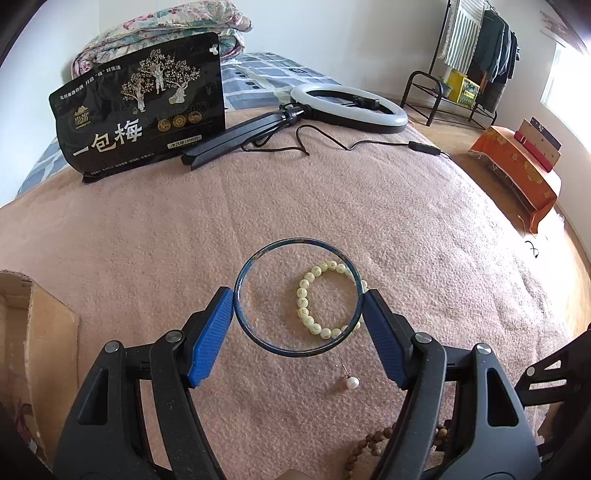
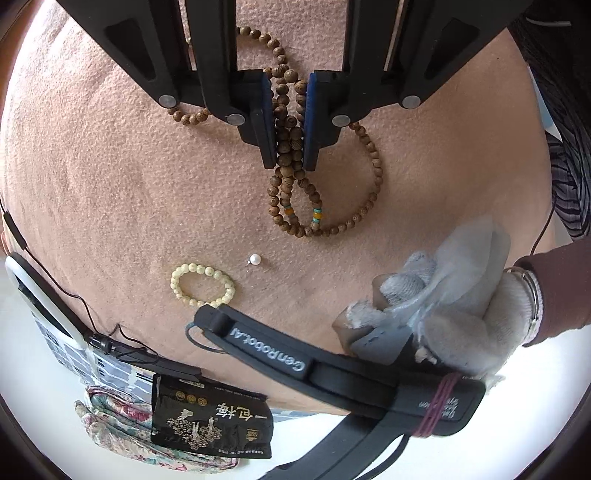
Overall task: Organize jewelry
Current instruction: 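Grasp the blue bangle rim with the left tool while the right tool grasps the wooden mala, then carry the bangle and the mala in both tools over the cardboard box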
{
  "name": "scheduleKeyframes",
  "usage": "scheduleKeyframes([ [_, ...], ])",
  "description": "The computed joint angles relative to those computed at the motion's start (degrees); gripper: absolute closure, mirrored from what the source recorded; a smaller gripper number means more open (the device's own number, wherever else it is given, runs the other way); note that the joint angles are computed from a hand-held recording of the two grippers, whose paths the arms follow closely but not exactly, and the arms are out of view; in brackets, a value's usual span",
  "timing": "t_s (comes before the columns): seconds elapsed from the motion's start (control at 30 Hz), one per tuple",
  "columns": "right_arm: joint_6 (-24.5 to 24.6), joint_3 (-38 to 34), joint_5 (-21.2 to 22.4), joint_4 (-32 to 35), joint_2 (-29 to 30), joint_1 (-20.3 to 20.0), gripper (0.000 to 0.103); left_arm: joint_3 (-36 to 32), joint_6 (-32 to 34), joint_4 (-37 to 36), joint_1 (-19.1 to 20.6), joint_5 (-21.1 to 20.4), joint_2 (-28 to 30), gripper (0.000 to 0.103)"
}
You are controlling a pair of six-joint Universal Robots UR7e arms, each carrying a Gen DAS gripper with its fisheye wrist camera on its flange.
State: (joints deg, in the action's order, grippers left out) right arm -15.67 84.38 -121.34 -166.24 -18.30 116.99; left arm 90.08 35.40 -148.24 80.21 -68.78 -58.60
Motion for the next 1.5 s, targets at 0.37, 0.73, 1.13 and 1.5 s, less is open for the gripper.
scheduleKeyframes([
  [0.37, 3.2, 1.2, -2.0, -3.9, -2.9, 1.8, 0.093, 2.2, 0.1, 0.1, -0.7, -0.9, -5.1, 0.030],
  [0.73, 5.8, 0.4, -4.5, -6.3, -4.3, 4.8, 0.093, 4.6, -0.1, 1.4, -0.8, -2.1, -12.3, 0.030],
  [1.13, 7.3, -2.3, -6.7, -5.1, -4.1, 7.9, 0.093, 5.7, 0.4, 2.4, 0.6, -2.6, -18.4, 0.030],
  [1.5, 5.7, -9.6, -6.8, -2.6, -1.2, 10.4, 0.093, 4.2, -0.1, 3.1, 3.0, -2.7, -21.8, 0.030],
])
